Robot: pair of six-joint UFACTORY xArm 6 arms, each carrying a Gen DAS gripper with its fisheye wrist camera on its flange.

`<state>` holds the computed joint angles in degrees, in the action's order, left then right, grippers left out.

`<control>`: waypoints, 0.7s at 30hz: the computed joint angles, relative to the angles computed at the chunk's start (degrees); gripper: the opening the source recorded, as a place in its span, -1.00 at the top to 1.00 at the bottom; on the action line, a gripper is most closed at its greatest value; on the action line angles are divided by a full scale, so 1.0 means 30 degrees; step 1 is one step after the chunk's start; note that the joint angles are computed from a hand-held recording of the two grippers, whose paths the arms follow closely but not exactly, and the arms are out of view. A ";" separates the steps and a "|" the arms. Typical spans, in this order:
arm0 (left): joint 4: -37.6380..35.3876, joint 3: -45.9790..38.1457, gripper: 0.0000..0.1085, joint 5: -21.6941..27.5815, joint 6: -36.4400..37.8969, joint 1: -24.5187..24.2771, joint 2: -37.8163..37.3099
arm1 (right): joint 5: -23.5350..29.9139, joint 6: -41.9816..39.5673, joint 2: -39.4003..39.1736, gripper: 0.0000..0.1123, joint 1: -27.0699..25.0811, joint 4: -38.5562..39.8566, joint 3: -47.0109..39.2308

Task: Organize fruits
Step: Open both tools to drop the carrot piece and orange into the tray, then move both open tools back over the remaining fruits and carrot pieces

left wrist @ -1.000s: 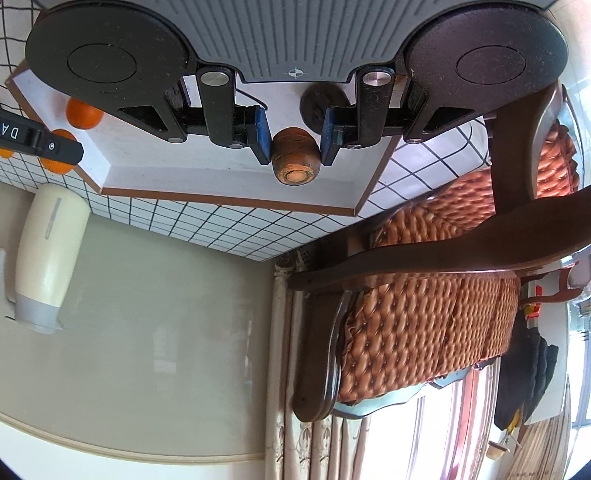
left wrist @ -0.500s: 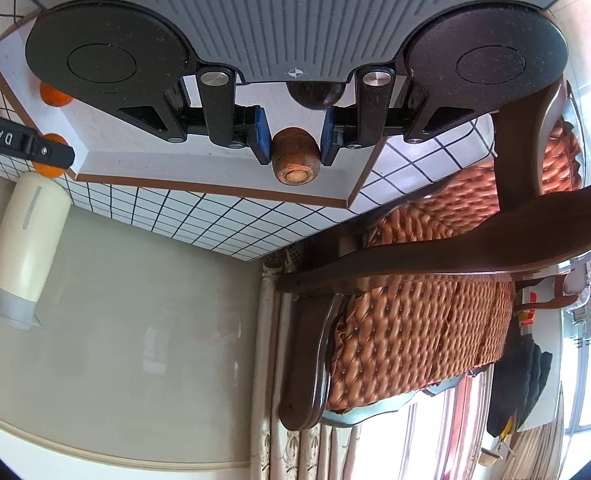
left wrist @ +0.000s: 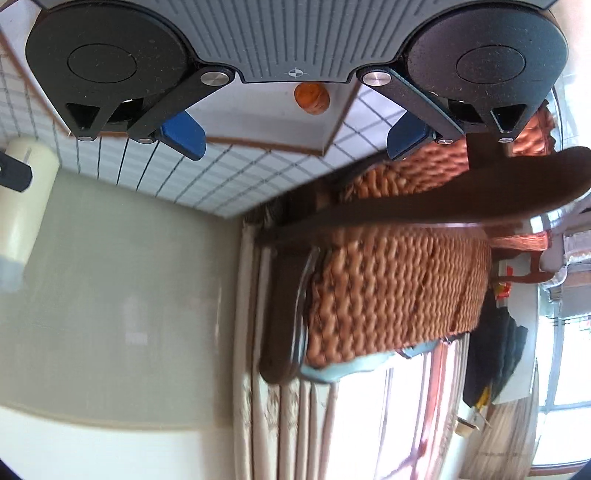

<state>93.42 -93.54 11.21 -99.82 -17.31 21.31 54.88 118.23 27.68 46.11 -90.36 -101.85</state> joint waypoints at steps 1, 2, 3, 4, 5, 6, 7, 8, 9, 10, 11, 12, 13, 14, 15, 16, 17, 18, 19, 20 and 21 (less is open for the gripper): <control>0.0462 0.0109 -0.90 0.0035 -0.0506 0.0033 -0.0179 | 0.0164 0.0572 -0.0348 -0.73 0.0117 -0.0526 0.0477; 0.1240 0.0206 -0.90 0.0099 -0.1151 0.0038 -0.0353 | 0.0355 0.1100 -0.0679 -0.73 0.0240 -0.1077 0.0942; 0.1947 0.0316 -0.90 0.0311 -0.1619 -0.0021 -0.0503 | 0.0639 0.1607 -0.0955 -0.73 0.0350 -0.1625 0.1363; 0.2746 0.0509 -0.90 0.0662 -0.2138 -0.0138 -0.0704 | 0.0920 0.2084 -0.1223 -0.73 0.0453 -0.2227 0.1801; 0.3333 0.0697 -0.90 0.0932 -0.2468 -0.0239 -0.0914 | 0.1139 0.2337 -0.1469 -0.73 0.0497 -0.2636 0.2160; 0.3834 0.0916 -0.90 0.1083 -0.2752 -0.0316 -0.1124 | 0.1544 0.2434 -0.1631 -0.73 0.0625 -0.2906 0.2437; 0.4173 0.1117 -0.90 0.1145 -0.2922 -0.0390 -0.1352 | 0.1886 0.2401 -0.1755 -0.73 0.0707 -0.3124 0.2681; 0.4558 0.1383 -0.90 0.1238 -0.3225 -0.0478 -0.1628 | 0.2053 0.2213 -0.1839 -0.73 0.0748 -0.3228 0.2825; 0.4787 0.1808 -0.90 0.1366 -0.3432 -0.0594 -0.2059 | 0.2066 0.1959 -0.1893 -0.73 0.0727 -0.3194 0.2910; 0.5094 0.2035 -0.90 0.1344 -0.3721 -0.0647 -0.2284 | 0.2008 0.1686 -0.2016 -0.73 0.0705 -0.3005 0.3060; 0.5378 0.2287 -0.90 0.1145 -0.3998 -0.0666 -0.2564 | 0.1931 0.1495 -0.2161 -0.73 0.0725 -0.2738 0.3216; 0.5514 0.2421 -0.90 0.1042 -0.4119 -0.0711 -0.2694 | 0.1637 0.1473 -0.2485 -0.73 0.0647 -0.2416 0.3611; 0.5442 0.2578 -0.90 0.1009 -0.3968 -0.0795 -0.2829 | 0.1376 0.1486 -0.2743 -0.73 0.0604 -0.2086 0.3905; 0.5357 0.2768 -0.90 0.0968 -0.3730 -0.0885 -0.2996 | 0.1269 0.1512 -0.2835 -0.73 0.0642 -0.1830 0.4058; 0.5431 0.2858 -0.90 0.0911 -0.3655 -0.0969 -0.3063 | 0.1104 0.1439 -0.3096 -0.73 0.0618 -0.1518 0.4398; 0.5358 0.3038 -0.90 0.0898 -0.3527 -0.1069 -0.3187 | 0.1102 0.1231 -0.3247 -0.73 0.0678 -0.1288 0.4648; 0.4971 0.3256 -0.90 0.0849 -0.3135 -0.1148 -0.3326 | 0.1094 0.1125 -0.3514 -0.73 0.0746 -0.1210 0.5053; 0.4477 0.3466 -0.90 0.0713 -0.2666 -0.1202 -0.3443 | 0.0805 0.0974 -0.3852 -0.73 0.0727 -0.1146 0.5506; 0.3976 0.3761 -0.90 0.0645 -0.2266 -0.1272 -0.3627 | 0.0542 0.0779 -0.4161 -0.73 0.0760 -0.0937 0.5891; 0.3578 0.4103 -0.90 0.0690 -0.1985 -0.1389 -0.3845 | 0.0405 0.0686 -0.4408 -0.73 0.0779 -0.0704 0.6176; 0.3227 0.4348 -0.90 0.0612 -0.1714 -0.1454 -0.4000 | 0.0096 0.0770 -0.4757 -0.73 0.0763 -0.0584 0.6605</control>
